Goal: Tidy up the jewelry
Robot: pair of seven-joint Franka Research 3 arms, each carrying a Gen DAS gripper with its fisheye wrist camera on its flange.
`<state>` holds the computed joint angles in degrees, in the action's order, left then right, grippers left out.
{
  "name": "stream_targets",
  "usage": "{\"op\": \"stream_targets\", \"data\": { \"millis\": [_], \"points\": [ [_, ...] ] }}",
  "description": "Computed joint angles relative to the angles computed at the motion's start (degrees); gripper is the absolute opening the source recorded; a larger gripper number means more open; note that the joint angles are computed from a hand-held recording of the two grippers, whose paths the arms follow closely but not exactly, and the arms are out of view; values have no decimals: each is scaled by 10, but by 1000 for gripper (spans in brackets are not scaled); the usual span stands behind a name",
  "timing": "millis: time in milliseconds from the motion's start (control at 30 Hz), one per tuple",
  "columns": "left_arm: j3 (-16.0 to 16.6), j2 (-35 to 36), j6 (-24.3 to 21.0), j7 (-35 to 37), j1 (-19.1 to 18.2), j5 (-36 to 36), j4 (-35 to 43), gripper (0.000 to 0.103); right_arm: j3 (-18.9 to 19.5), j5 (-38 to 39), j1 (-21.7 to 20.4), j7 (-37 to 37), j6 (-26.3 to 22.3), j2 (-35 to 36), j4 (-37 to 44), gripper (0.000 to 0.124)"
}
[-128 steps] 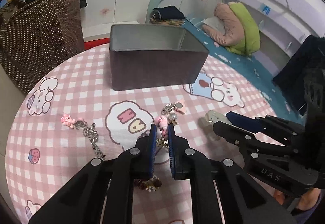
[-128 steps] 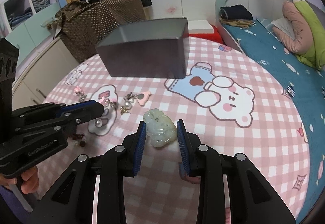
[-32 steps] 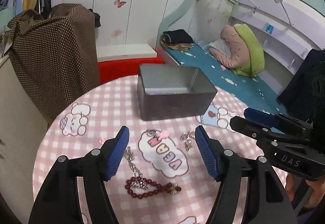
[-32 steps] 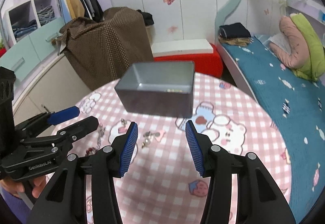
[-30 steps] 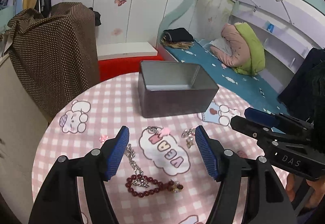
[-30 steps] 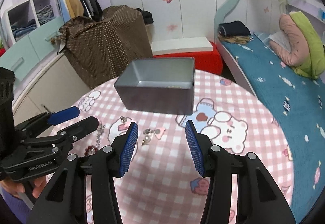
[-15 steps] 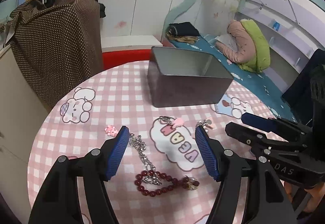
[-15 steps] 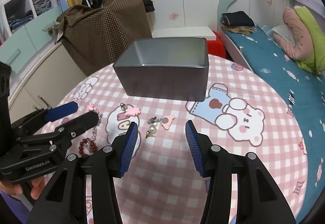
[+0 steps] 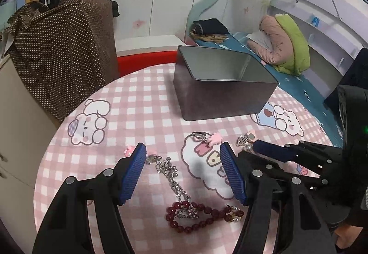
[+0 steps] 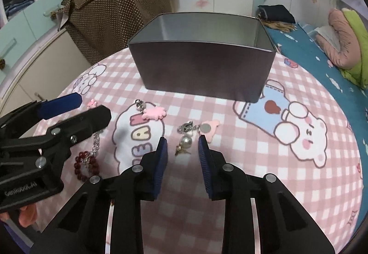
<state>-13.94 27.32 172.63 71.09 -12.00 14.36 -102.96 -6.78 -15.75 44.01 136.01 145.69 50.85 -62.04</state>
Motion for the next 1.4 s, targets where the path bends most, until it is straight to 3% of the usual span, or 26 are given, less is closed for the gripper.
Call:
{"op": "stream_targets", "data": {
  "millis": [67,133,233,300,500,533,700,833,1000,1100,1133,1200,1267,1333,1400],
  "points": [
    [-6,5,-3,6,3,-2,6,63,-9,-9,5,-2,-20,10,19,14],
    [-13,11,-9,16,6,-4,15,63,-6,-11,2,-8,-20,11,21,11],
    [-29,22,-21,39,12,-8,29,63,-13,-20,4,2,7,-9,-17,11],
    [-31,32,-41,56,7,-9,46,54,-21,-29,6,18,39,-36,-64,11],
    [-5,60,-78,58,-29,-2,94,50,-36,-49,4,49,103,-96,-155,11],
    [-3,64,-85,59,-31,-1,101,46,-36,-50,2,51,112,-101,-164,12],
    [15,84,-116,46,-56,13,140,45,-29,-40,-14,40,137,-113,-185,12],
    [18,105,-145,47,-65,19,176,32,-24,-22,-22,27,153,-112,-194,12],
    [20,104,-135,44,-68,26,174,27,-24,-2,-24,14,160,-110,-198,12],
    [14,95,-112,46,-59,20,160,14,-30,3,-19,13,165,-111,-201,12],
    [8,93,-110,50,-53,15,155,0,-32,4,-18,13,167,-111,-201,12],
    [-7,95,-116,66,-39,-1,156,0,-35,5,-15,13,168,-113,-203,12],
    [16,92,-107,51,-56,14,150,0,-37,6,-13,14,169,-115,-206,12],
    [-1,90,-108,61,-39,-1,145,0,-39,6,-11,14,170,-117,-208,12],
    [5,83,-102,56,-40,0,133,0,-39,6,-11,14,171,-119,-210,12]
  ]
}}
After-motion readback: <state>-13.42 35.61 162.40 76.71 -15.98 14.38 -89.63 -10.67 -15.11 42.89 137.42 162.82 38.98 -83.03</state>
